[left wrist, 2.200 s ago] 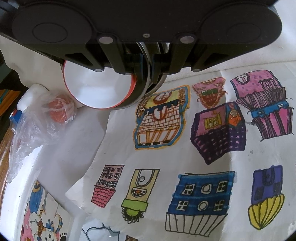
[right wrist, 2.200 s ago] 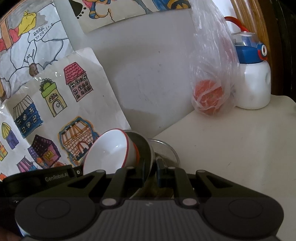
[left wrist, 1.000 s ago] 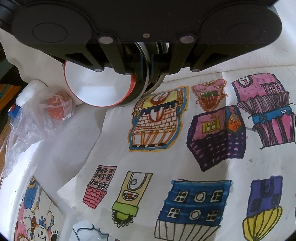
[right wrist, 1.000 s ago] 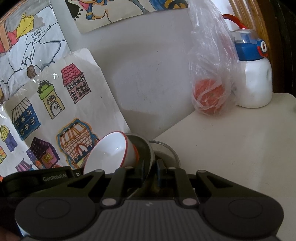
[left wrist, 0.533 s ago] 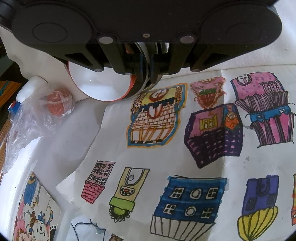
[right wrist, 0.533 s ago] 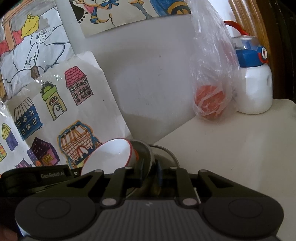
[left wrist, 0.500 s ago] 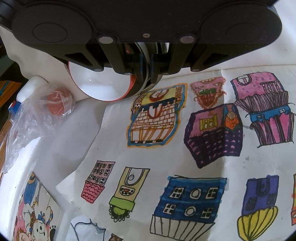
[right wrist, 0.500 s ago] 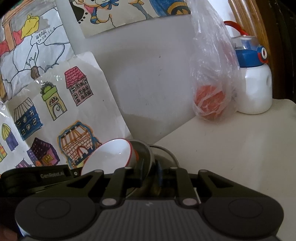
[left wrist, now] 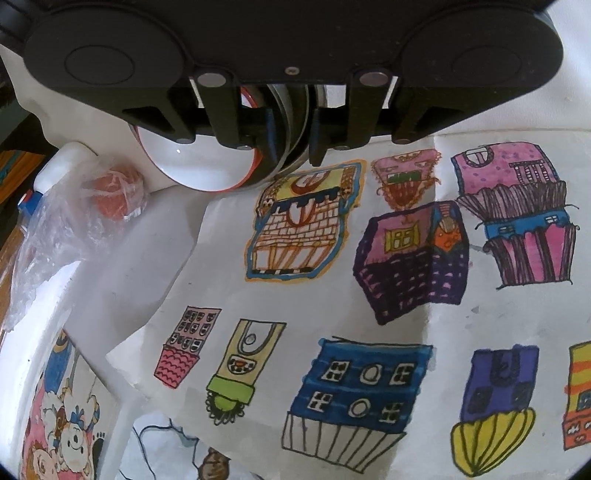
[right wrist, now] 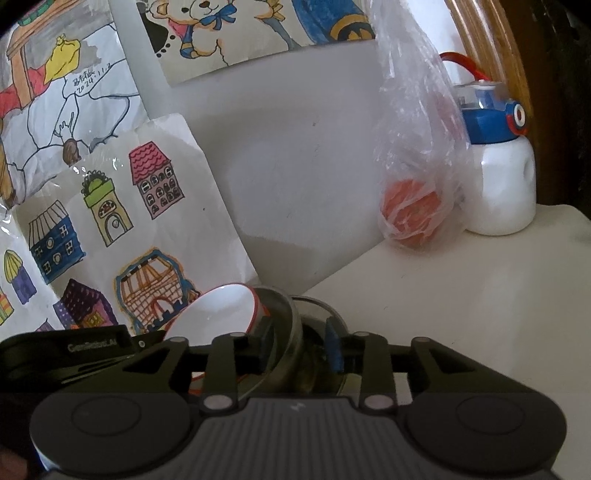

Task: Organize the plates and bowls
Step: 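Lower the nested bowl stack onto the stacked steel plates with both grippers, then open both grippers to release the steel bowl rim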

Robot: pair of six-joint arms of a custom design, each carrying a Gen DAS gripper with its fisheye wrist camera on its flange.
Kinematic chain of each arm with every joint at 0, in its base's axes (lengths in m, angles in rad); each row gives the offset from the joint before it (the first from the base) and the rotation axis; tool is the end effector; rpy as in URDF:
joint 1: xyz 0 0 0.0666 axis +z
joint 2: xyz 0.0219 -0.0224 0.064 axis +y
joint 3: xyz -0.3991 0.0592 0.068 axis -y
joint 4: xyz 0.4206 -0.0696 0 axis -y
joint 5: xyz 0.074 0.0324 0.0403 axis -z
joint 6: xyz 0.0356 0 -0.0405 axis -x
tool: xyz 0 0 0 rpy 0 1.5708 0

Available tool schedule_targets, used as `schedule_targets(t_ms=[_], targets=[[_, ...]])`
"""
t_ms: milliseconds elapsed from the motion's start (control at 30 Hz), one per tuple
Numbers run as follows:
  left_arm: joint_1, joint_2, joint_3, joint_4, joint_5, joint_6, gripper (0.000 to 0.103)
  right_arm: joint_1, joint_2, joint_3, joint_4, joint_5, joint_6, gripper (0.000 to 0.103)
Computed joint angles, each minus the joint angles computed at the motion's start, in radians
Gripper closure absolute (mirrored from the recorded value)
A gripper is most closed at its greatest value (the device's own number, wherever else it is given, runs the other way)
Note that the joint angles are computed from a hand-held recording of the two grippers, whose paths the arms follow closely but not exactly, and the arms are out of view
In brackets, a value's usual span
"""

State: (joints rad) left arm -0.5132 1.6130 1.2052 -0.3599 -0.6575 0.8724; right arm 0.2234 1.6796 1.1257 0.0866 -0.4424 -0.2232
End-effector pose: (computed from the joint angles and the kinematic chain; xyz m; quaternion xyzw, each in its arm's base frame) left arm 0.5037 -0.2594 0.2886 -0.2798 0.8346 -0.0076 0.4744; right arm 0.5674 0.1441 0.2507 -0.1151 0.8308 0.2955 0.4573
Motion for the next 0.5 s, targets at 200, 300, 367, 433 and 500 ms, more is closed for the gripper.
schedule_targets(t_ms=[200, 300, 367, 433, 500], targets=[[-0.007, -0.021, -0.024, 0.015, -0.010, 0.015, 0.071, -0.007, -0.001, -0.004, 0.009, -0.002, -0.005, 0.053], [-0.009, -0.035, -0.042, 0.022, -0.013, 0.023, 0.067, -0.006, -0.007, -0.012, 0.021, 0.009, 0.000, 0.049], [-0.012, -0.045, -0.053, 0.028, -0.020, 0.031, 0.064, -0.006, -0.012, -0.018, 0.030, 0.014, 0.001, 0.045], [-0.016, -0.056, -0.065, 0.033, -0.032, 0.039, 0.060, -0.006, -0.020, -0.028, 0.040, 0.016, 0.001, 0.041], [-0.019, -0.070, -0.081, 0.047, -0.035, 0.040, 0.053, -0.008, -0.029, -0.041, 0.057, 0.007, 0.002, 0.034]])
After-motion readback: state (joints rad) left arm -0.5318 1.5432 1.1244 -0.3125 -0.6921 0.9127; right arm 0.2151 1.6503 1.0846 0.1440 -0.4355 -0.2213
